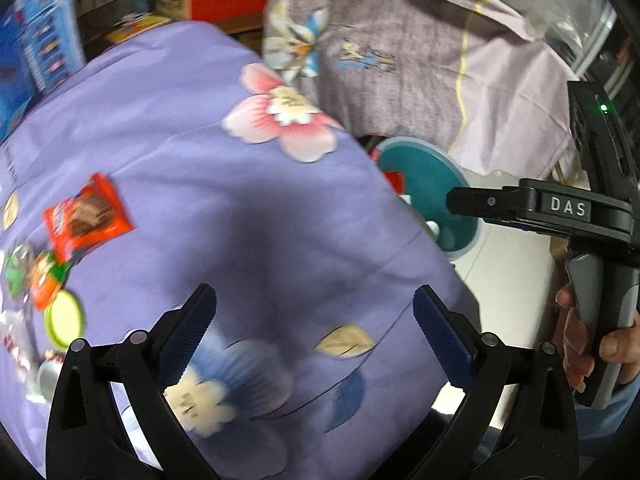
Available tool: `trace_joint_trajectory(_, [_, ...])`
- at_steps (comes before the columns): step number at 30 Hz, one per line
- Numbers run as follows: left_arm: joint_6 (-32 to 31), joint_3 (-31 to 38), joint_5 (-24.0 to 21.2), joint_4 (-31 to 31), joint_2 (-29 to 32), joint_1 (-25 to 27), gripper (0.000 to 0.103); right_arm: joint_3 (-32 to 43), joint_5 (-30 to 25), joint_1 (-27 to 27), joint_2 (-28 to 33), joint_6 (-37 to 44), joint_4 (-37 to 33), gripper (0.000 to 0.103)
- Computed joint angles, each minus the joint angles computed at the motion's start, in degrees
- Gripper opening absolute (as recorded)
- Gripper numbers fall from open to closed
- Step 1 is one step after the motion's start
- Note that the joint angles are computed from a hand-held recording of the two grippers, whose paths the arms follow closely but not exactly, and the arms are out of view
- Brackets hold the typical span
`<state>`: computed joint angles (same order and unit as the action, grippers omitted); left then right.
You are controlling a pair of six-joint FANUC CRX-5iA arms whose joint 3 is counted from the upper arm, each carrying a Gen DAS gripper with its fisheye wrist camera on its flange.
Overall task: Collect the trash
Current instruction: 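Move both open tools back over the remaining trash on the table, then grasp the white plastic bag with red print with the left tool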
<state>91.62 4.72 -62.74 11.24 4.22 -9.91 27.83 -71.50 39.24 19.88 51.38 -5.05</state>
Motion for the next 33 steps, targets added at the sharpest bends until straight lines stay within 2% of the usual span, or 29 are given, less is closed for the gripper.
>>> trace_joint_trajectory(11, [-1.3,-12.5,1.6,0.4,-12.6,11.1,0.099,11.9,-6.4,8.2,7.9,1.7,1.4,0.079])
trace_joint_trajectory(17, [-0.9,-18.4,1.0,-2.0,-20.4,20.0,0.099,21.0,-11.4,11.7,14.4,3.1,1.4,0.079])
trace_joint_trajectory(21, [-3.7,-22.8,1.4,0.0,-24.6,27.8,0.099,28.2,-15.4,13.7,19.2,4.2,1.1,0.079])
trace_joint_trajectory(25, [-5.8,-25.4,0.7,3.0,-25.2,34.7,0.099,34.7,-18.8,14.8,23.5,4.9,0.7,0.079])
trace_joint_trajectory(31, [-7.7,-25.2,-0.2,3.5,-22.2,36.5,0.098,46.1,-25.0,15.8,30.4,4.5,0.5,0.079])
trace_joint_trajectory(33, [-8.2,-24.9,-0.1,3.2,-21.4,36.1,0.094,51.0,-27.5,15.9,33.2,4.4,0.6,0.079])
